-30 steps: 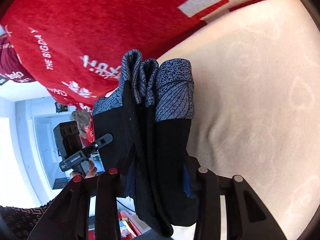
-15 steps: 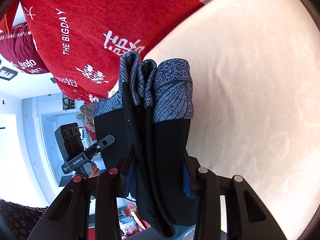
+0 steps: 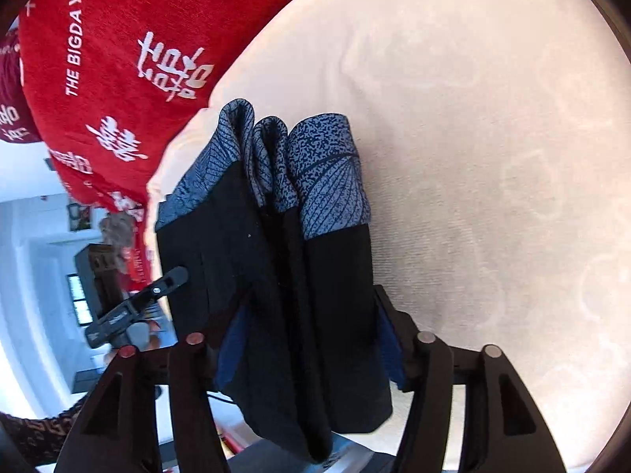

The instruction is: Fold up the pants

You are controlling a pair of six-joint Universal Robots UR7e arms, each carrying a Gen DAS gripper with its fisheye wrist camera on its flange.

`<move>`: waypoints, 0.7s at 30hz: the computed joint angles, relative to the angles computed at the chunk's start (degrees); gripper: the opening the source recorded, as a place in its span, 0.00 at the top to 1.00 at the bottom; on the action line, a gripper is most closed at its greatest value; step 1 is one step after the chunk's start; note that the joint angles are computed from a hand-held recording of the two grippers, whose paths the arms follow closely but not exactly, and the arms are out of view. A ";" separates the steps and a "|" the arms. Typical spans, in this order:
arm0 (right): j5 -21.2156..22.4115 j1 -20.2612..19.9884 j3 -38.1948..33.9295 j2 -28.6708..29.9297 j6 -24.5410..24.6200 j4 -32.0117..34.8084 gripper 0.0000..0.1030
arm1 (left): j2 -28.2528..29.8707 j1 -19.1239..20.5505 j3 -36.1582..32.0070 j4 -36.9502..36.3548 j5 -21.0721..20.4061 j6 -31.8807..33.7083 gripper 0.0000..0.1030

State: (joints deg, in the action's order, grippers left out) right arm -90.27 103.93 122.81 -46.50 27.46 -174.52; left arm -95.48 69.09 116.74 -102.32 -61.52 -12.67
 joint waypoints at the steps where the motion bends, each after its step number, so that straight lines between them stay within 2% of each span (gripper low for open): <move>1: -1.97 1.06 -0.08 -0.72 0.79 1.18 0.30 | -0.32 -0.83 0.13 0.92 1.31 -0.60 0.11; 3: -4.85 2.77 0.30 -2.38 2.03 3.08 0.21 | -1.38 -3.01 0.67 2.64 4.64 -1.84 0.11; 7: -10.95 6.33 0.40 -5.15 5.56 7.54 0.18 | -4.13 -7.46 0.96 7.81 8.18 -5.27 0.11; 10: -15.83 9.79 -0.85 -6.47 10.11 13.18 0.12 | -5.49 -10.63 0.06 13.58 8.93 -9.58 0.09; 12: -18.78 12.36 -2.05 -6.86 12.39 16.50 0.11 | -6.65 -13.36 -0.29 17.63 9.27 -12.65 0.00; 14: -21.91 15.32 -3.84 -7.01 13.90 20.55 0.00 | -7.90 -16.37 -0.37 20.92 9.59 -15.15 0.00; 18: -28.89 21.86 -8.19 -5.96 16.61 26.77 0.00 | -9.37 -21.58 -1.50 28.07 9.24 -21.63 0.00; 21: -31.29 24.88 -11.81 -5.24 20.80 34.19 0.00 | -10.10 -25.05 -2.43 33.40 9.71 -25.90 0.00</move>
